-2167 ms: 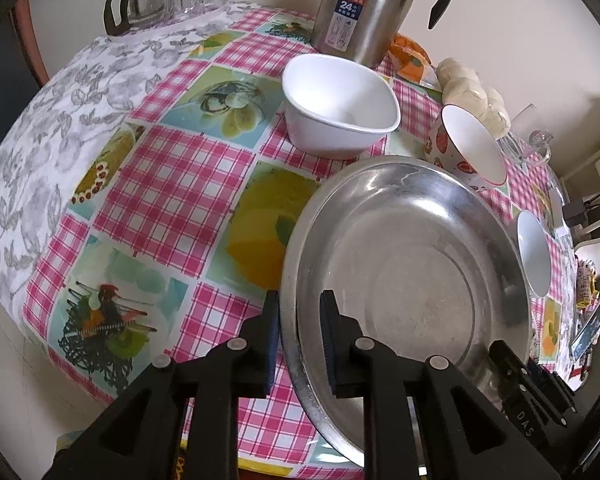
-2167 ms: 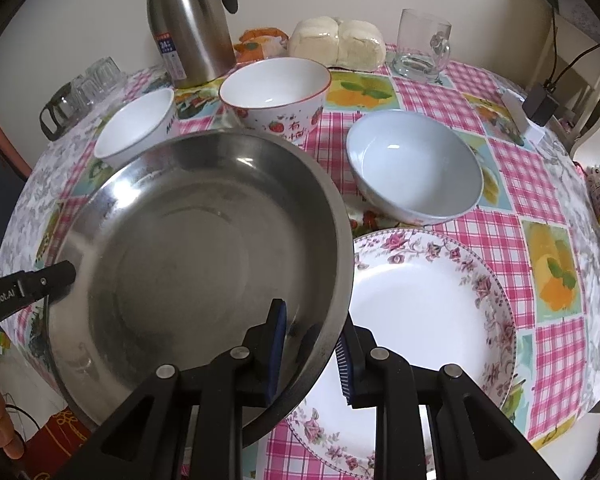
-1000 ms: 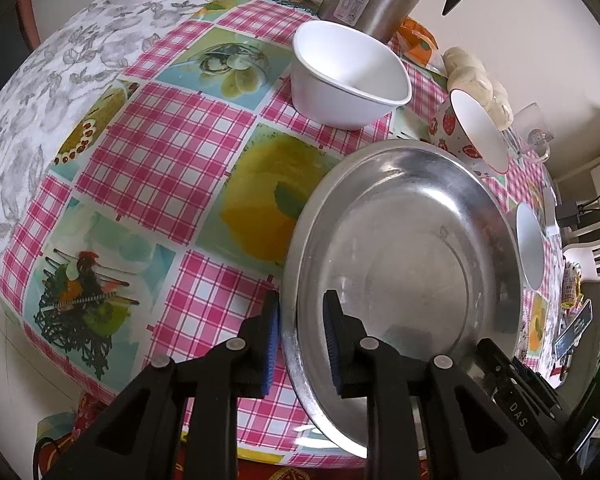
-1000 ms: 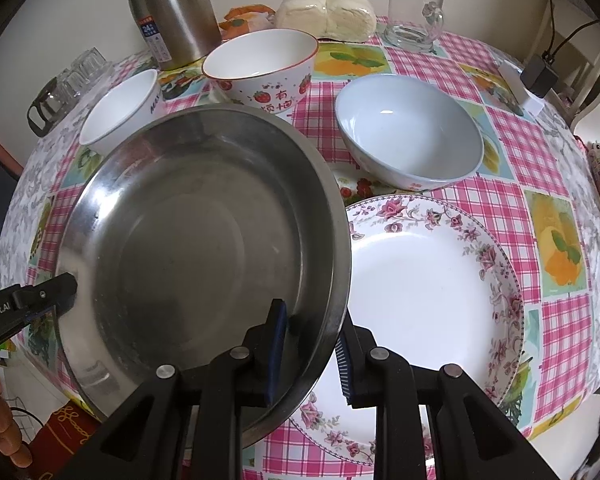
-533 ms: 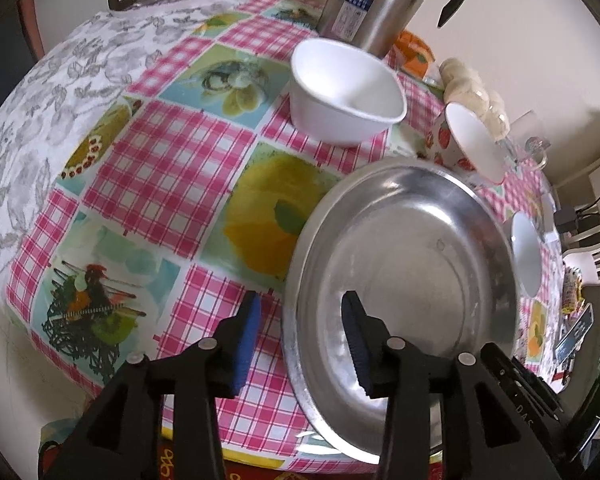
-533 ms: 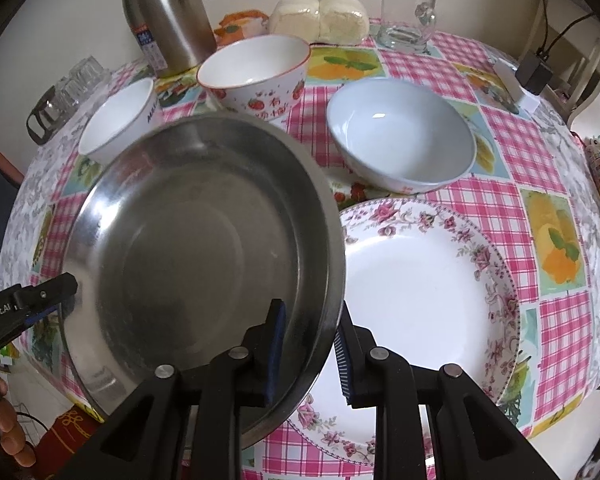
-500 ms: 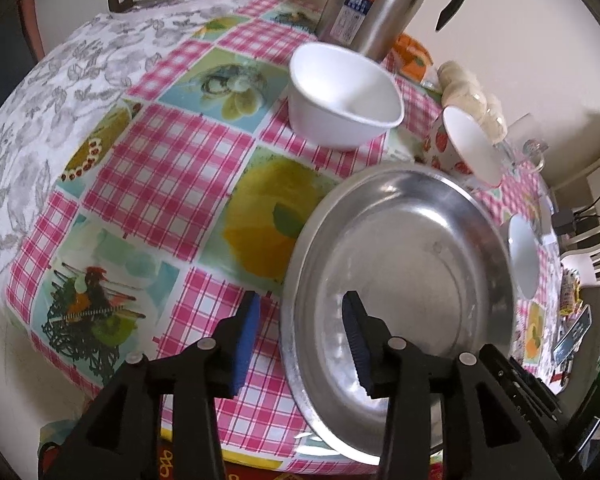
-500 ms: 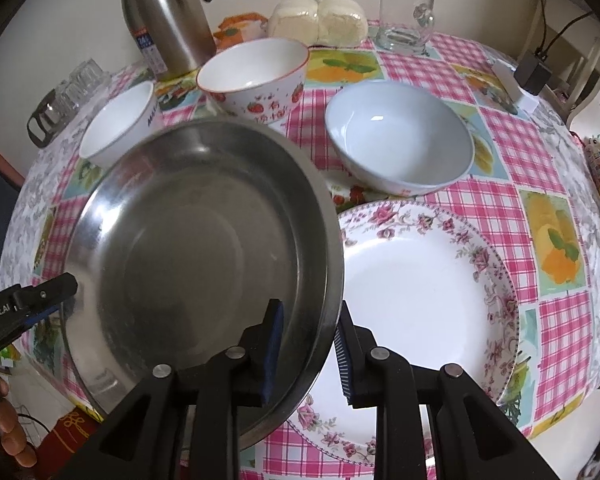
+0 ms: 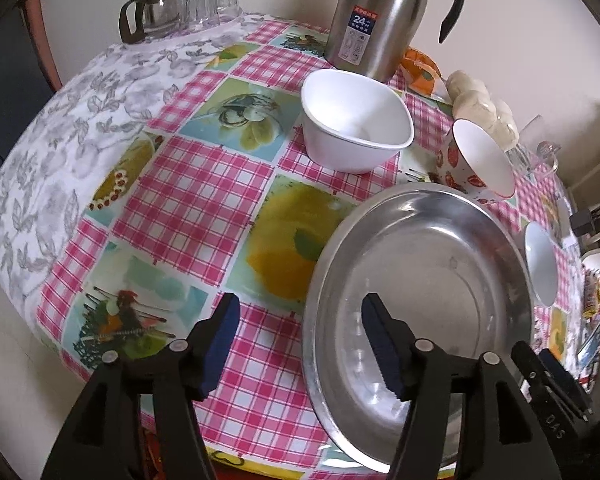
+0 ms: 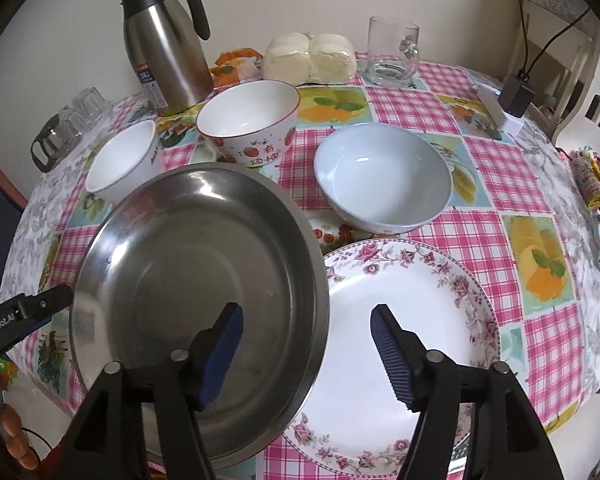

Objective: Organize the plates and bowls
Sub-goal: 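Lower the steel basin onto the cloth and open both grippers, then grasp the rim of the pink floral plate with the right gripper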

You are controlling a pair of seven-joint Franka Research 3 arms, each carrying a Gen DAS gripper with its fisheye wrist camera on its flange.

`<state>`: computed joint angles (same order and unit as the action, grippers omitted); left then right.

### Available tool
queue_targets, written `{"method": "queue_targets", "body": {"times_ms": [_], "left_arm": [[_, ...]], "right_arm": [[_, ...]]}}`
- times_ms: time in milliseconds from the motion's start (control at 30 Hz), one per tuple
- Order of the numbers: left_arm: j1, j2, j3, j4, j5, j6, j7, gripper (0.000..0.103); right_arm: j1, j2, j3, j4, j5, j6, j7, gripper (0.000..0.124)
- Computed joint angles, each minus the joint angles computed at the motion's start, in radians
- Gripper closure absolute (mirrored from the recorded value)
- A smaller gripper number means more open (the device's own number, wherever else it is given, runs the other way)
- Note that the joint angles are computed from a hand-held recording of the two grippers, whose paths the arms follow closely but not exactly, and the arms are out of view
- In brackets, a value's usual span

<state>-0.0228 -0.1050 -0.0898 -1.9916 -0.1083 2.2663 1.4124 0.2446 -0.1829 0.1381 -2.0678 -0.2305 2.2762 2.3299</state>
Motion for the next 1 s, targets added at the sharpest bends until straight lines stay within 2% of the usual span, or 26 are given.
{"method": "queue_targets", "body": {"times_ms": [67, 267, 467, 633, 733, 1000], "left_arm": [[0.000, -0.005, -0.002, -0.006, 0.011, 0.011, 0.002, 0.022], [-0.003, -0.015, -0.007, -0.021, 0.061, 0.048, -0.009, 0.017], [-0.008, -0.029, -0.010, -0.041, 0.096, 0.097, -0.020, 0.016], [-0.013, -0.043, -0.007, -0.057, 0.096, 0.145, -0.029, 0.015], [-0.023, -0.054, -0.005, -0.072, 0.078, 0.184, -0.018, 0.003], [-0.073, -0.080, 0.000, -0.113, 0.004, 0.324, 0.063, 0.002]], "right_arm": [[0.000, -0.002, 0.003, -0.003, -0.010, 0.005, 0.003, 0.047], [-0.001, -0.010, 0.006, -0.015, -0.026, 0.037, 0.006, 0.037], [-0.006, -0.021, 0.007, -0.029, -0.034, 0.061, 0.007, 0.022], [-0.020, -0.040, 0.010, -0.048, -0.052, 0.080, 0.022, 0.021], [-0.032, -0.058, 0.013, -0.066, -0.063, 0.096, 0.041, 0.021], [-0.074, -0.118, 0.019, -0.123, -0.076, 0.139, 0.080, 0.021]]}}
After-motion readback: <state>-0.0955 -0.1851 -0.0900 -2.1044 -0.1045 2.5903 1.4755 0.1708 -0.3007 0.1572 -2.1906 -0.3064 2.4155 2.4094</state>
